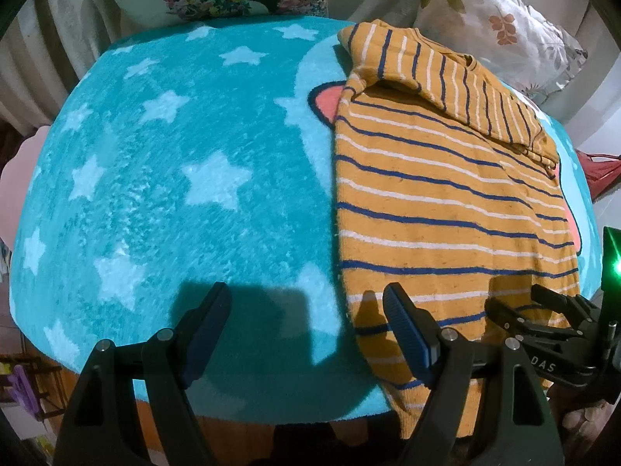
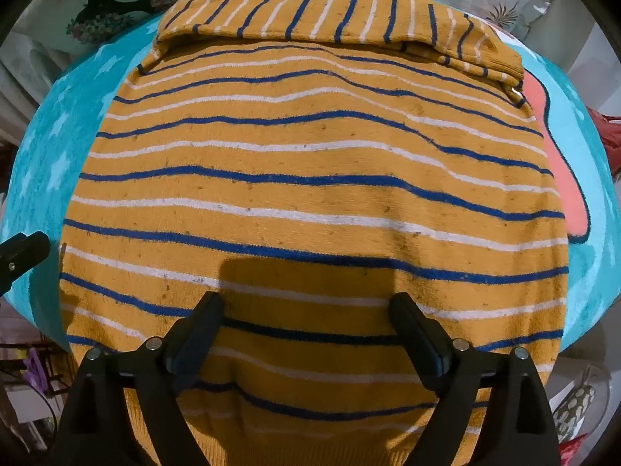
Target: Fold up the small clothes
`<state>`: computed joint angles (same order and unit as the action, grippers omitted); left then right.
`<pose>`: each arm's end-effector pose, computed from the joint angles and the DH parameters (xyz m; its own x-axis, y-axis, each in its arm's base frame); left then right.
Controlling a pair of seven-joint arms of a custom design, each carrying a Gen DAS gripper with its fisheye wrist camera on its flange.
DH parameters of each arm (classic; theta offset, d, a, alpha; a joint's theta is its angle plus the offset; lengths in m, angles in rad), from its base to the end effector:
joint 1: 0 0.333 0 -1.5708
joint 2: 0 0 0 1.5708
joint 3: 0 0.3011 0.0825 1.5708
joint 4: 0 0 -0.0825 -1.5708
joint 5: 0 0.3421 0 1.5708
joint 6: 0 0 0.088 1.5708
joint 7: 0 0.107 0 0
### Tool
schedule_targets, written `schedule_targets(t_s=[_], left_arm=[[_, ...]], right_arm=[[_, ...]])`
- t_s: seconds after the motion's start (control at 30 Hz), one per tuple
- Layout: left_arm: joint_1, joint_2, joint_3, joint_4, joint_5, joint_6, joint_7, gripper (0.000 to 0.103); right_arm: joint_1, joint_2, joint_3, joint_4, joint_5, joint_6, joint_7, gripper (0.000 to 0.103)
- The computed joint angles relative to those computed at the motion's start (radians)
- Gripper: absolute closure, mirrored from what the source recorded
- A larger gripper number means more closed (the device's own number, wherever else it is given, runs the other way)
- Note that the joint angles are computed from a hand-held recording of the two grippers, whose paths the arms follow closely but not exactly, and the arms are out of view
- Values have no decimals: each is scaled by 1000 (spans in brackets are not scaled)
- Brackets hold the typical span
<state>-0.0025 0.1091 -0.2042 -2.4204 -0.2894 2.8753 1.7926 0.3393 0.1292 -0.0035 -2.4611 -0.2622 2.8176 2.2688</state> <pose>0.4888 -0.0857 0.3193 -0.1754 -0.9781 0.1125 -0.9300 0.1271 -0.3450 0.4475 0.1697 0.2875 -0.1188 -0.9925 -0.0295 -0.9612 0.1224 -0.2471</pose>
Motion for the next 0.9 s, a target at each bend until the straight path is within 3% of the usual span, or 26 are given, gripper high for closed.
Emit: schedule_targets(t_s=[0.6, 0.8, 0.9], left_arm=[[11, -36, 11, -35, -105, 27, 105, 24], [-6, -65, 24, -67, -101, 83, 101, 24], [-23, -101, 30, -98, -100, 138, 77, 24]], right_arm=[[56, 59, -46, 25, -89, 27, 154, 0], [93, 53, -83, -3, -190, 65, 263, 0], [74, 52, -66, -7, -172, 68, 241, 0]])
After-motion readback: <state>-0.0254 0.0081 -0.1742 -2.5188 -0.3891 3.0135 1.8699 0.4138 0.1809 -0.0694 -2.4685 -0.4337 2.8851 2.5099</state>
